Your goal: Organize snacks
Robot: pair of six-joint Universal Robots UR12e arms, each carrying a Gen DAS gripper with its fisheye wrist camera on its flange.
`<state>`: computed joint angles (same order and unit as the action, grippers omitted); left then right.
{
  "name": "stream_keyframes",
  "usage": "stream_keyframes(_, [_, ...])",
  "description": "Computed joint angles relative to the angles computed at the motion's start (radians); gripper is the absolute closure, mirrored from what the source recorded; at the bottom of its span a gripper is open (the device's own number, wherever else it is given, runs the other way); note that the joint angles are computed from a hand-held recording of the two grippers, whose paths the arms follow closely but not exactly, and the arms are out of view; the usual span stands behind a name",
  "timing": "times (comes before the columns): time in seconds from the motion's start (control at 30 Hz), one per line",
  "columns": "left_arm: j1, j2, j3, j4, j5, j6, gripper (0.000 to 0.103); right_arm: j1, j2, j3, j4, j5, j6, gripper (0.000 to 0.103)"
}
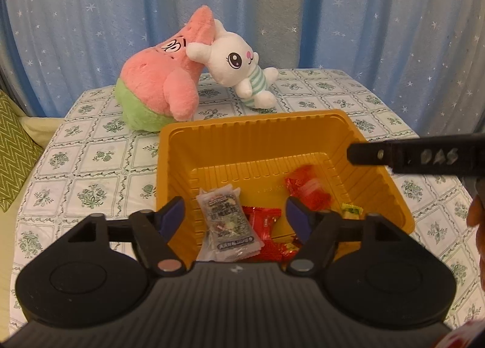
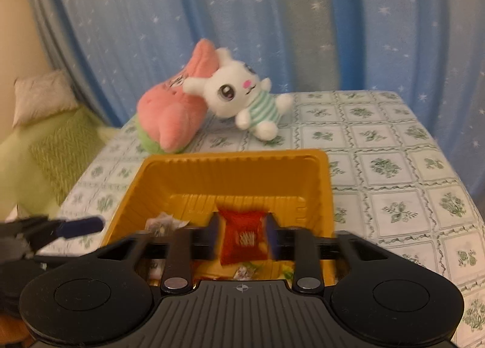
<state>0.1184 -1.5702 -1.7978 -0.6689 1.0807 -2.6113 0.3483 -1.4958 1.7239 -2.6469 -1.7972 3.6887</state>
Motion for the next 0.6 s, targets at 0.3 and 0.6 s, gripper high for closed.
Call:
stream_keyframes(0.3, [0.022,0.031,-0.040,0.017,0.005,-0.023,0.014,0.003,-0.047,0.050,0.029,-0.045,0.071,0.034])
stream_keyframes(0.6, [0.051,0.091,-0.080,-0.005,-0.016,-0.038,0.000,0.045,-0.098,0.076,0.103,-0.087,0.099,0.034])
